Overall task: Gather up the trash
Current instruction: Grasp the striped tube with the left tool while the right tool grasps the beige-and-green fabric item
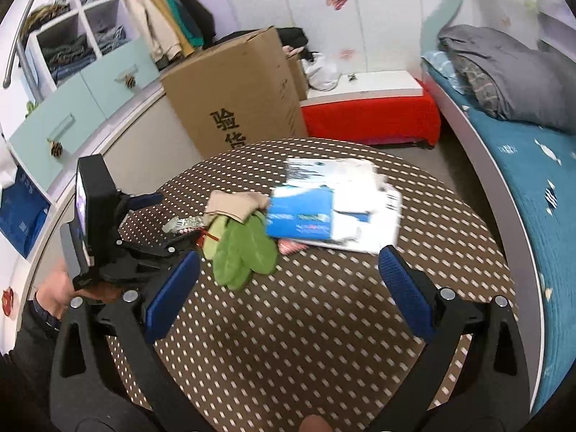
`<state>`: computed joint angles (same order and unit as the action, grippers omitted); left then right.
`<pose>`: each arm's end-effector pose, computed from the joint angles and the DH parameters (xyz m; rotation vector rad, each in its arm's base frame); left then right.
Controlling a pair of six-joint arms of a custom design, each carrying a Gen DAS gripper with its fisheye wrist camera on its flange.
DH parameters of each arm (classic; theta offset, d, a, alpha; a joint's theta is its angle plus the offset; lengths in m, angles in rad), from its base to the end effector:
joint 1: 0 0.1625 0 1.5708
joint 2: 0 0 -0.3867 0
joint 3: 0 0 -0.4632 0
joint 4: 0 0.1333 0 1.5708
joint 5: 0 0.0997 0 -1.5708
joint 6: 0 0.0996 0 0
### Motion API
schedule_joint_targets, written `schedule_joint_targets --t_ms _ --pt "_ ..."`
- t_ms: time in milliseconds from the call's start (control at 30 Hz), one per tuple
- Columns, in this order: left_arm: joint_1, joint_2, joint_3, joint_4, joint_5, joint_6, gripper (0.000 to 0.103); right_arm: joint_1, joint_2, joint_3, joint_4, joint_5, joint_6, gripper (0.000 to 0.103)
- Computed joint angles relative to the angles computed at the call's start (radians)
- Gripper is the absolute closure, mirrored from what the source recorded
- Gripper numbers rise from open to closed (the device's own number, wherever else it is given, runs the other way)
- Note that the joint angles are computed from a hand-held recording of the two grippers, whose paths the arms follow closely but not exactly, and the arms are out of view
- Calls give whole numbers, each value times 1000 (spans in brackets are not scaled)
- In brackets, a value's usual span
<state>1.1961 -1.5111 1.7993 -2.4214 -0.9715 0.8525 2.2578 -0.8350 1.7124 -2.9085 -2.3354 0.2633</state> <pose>-0.0416 -0.6234 0.4004 1.2024 2.0778 -0.4963 0.4790 -0.4825 0.0728 0.2943 -2.4840 0.9769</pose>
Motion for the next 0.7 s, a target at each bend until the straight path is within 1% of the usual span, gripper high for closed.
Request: schedule_joint_targets --t_ms 33,67,100,133,200,267,300,367,400,433,467,500,533,567,600,633,700 --pt "3 2 -13 37 -19 -13 31 -4 22 -28 7 9 -18 6" --pt "14 9 -47 116 -64 -52 40 -6 42 -52 14 12 -35 6" --pt "20 14 -68 165 -87 -82 58 -9 74 -92 25 12 -61 6" --pt "23 15 -77 189 -99 -103 71 -12 109 -134 33 5 -93 6" --pt "23 6 -66 184 -99 -114 80 -23 167 -203 57 13 -141 6" --pt "18 -14 -39 160 -85 -120 81 -37 212 -260 94 39 -164 6" --pt "20 -24 -32 160 -87 -140 81 -44 245 -298 109 40 -190 6" --pt "26 -53 -9 160 -90 -179 81 -41 300 -354 90 -4 -270 7" --pt "32 -60 -8 161 -93 -195 81 -45 309 -371 111 3 -275 14" --pt "37 -66 -6 161 -96 -214 81 -49 321 -395 152 10 -272 31" --pt "44 -76 -4 161 -99 -240 81 -53 328 -414 199 12 -258 37" --pt "49 -83 -1 158 -99 -258 81 -58 332 -430 261 16 -233 47" --pt "54 -88 0 159 -100 -274 81 -56 334 -435 281 12 -232 47" --pt "59 -98 1 164 -104 -294 81 -52 337 -427 259 7 -262 47" --pt "59 -108 7 165 -102 -303 81 -52 335 -424 267 14 -266 48" --pt "60 -117 13 162 -99 -304 81 -54 335 -423 287 17 -265 57" --pt "64 -118 10 167 -107 -317 81 -53 333 -410 287 -7 -264 77"
